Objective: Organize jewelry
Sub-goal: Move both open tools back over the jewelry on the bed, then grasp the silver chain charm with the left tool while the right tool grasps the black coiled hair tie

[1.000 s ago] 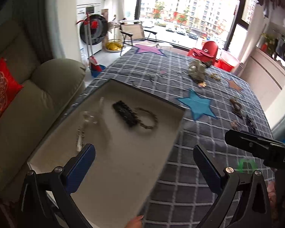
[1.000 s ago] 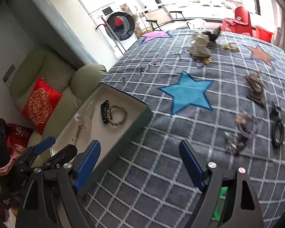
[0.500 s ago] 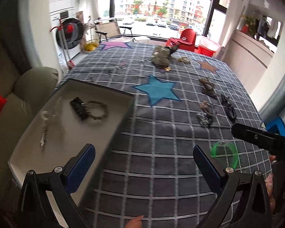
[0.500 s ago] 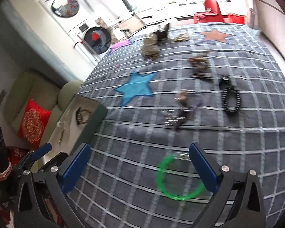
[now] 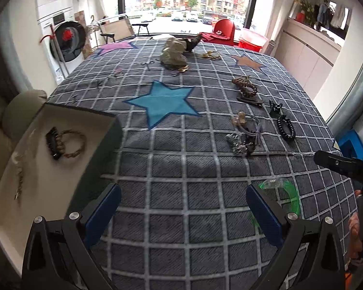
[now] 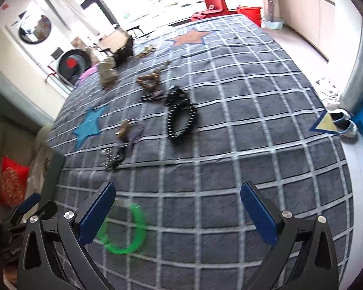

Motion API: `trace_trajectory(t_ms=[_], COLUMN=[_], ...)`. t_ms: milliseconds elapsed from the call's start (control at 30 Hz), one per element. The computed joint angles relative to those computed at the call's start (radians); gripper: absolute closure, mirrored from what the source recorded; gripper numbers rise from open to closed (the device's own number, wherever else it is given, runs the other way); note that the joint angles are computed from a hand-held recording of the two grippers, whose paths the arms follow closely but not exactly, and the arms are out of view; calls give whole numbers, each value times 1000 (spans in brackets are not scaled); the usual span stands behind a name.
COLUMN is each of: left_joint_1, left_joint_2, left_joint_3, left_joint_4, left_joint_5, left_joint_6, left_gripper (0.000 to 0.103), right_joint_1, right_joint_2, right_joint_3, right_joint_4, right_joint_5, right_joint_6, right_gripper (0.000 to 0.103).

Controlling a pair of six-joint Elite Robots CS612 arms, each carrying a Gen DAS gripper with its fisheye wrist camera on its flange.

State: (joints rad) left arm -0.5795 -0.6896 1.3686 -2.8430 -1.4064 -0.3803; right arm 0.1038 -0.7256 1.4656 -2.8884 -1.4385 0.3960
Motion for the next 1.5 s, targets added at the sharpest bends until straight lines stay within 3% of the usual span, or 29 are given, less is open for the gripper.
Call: trace_trajectory(t_ms=[267, 333, 633, 733, 767, 900, 967, 1133, 1233, 1300, 1333, 1400, 1433, 1500], left_joint_1=[2, 3, 22, 28, 30, 27, 27, 23, 21, 22, 23, 24, 25, 27], left_joint_2=[55, 67, 120, 139, 146, 165, 175, 190, 192, 192, 192, 192, 192, 191], left_joint_3=[-89, -111, -201, -237, -250, -283, -302, -330, -336, -335, -336, -334, -333, -330], left_joint_4=[24, 34, 78, 103, 114, 132, 146, 157, 162, 160, 163, 158, 159, 154], left_joint_5=[-40, -49, -122, -164, -177, -191, -204, -205, -201, -209, -219, -226, -232, -243], left_joint_6=[26, 36, 34, 33, 33, 47, 52, 55, 61, 60, 59, 58, 59, 55], left_gripper=[0, 11, 18, 31, 31, 32, 40, 40, 57, 64, 74, 76, 86, 86], right_joint_1=[7, 10, 27, 34, 37, 48, 48, 47, 47, 47, 48, 48, 48, 47], right_joint_2=[41, 55, 105, 123, 128, 144, 146, 150, 149, 149, 148, 147, 146, 145], right_joint_3=[-78, -104, -194, -222, -229, -250, -249, -253, -249, -250, -250, -249, -248, -245], right_joint_4=[71, 90, 143, 153, 152, 141, 125, 111, 99, 97, 97, 95, 95, 91], right_joint_5=[-65, -82, -173, -207, -223, -281, -281, -284, -284, -283, -281, -277, -275, -271], right_joint_6=[-52, -66, -120, -145, -156, -202, -209, -214, -217, -219, -220, -219, -216, -211], right_gripper=[0, 0, 1, 5, 6, 13, 16, 23, 30, 40, 43, 56, 58, 66])
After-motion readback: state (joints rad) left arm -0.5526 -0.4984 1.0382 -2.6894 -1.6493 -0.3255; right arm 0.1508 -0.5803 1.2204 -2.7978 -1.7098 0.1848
